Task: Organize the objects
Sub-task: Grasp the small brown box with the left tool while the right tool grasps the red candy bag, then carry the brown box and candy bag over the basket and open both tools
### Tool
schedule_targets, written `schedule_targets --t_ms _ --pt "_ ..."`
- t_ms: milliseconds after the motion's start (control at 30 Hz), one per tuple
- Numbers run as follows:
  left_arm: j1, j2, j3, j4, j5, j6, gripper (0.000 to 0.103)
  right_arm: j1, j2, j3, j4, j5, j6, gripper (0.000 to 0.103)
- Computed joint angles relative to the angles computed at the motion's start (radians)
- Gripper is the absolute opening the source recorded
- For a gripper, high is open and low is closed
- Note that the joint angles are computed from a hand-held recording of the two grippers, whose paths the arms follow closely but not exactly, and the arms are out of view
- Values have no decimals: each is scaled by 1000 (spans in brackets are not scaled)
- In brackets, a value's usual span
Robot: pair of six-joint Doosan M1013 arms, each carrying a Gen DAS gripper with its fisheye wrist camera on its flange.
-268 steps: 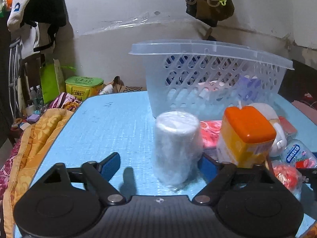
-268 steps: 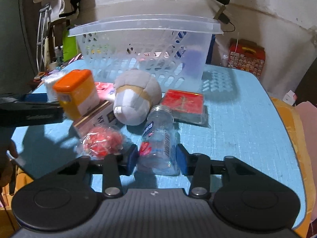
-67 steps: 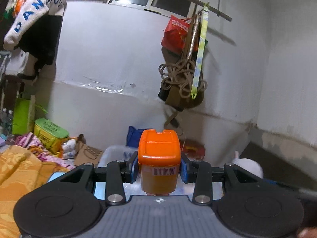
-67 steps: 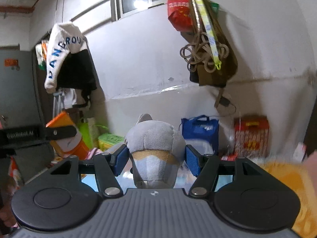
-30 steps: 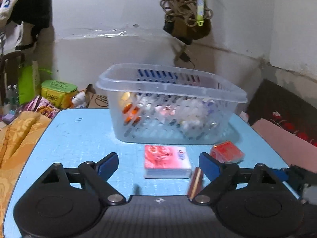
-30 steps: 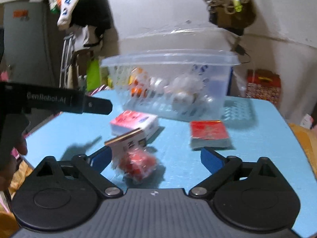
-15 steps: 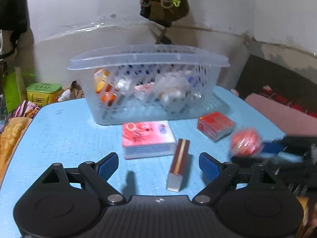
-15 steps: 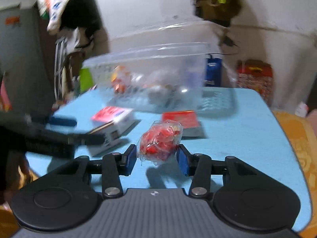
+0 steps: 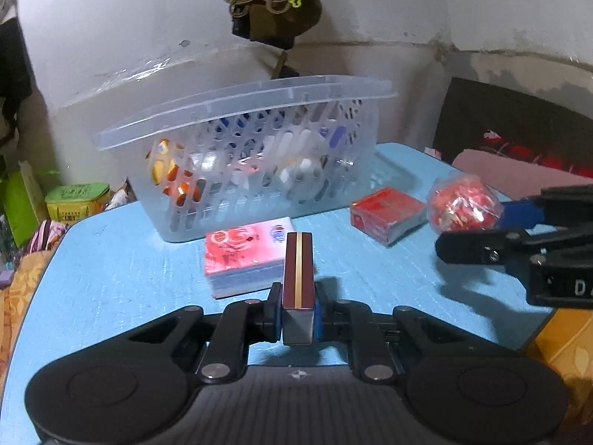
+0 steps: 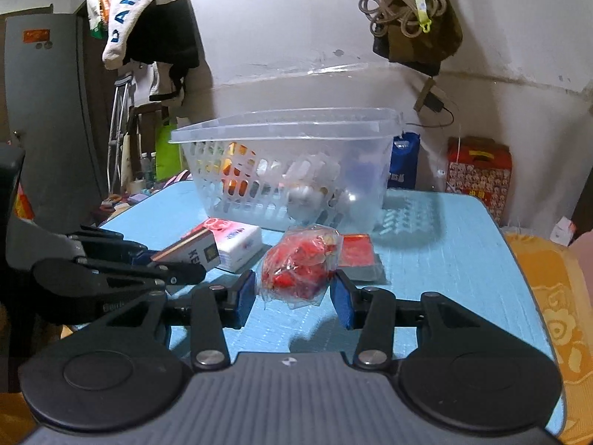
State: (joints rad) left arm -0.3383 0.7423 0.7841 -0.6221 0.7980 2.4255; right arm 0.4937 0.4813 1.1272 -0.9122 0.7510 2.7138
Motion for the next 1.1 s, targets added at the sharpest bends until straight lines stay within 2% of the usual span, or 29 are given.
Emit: schedule_targets --t_ms 200,533,1100 --pt "15 -7 -5 -56 -15 -7 18 6 4 -10 -22 -2 0 48" --pt "29 -32 24 -170 -52 73 18 15 7 -17 -60 -6 15 48" --pt "47 -54 43 -273 -104 106 18 16 -15 8 -131 -51 99 48"
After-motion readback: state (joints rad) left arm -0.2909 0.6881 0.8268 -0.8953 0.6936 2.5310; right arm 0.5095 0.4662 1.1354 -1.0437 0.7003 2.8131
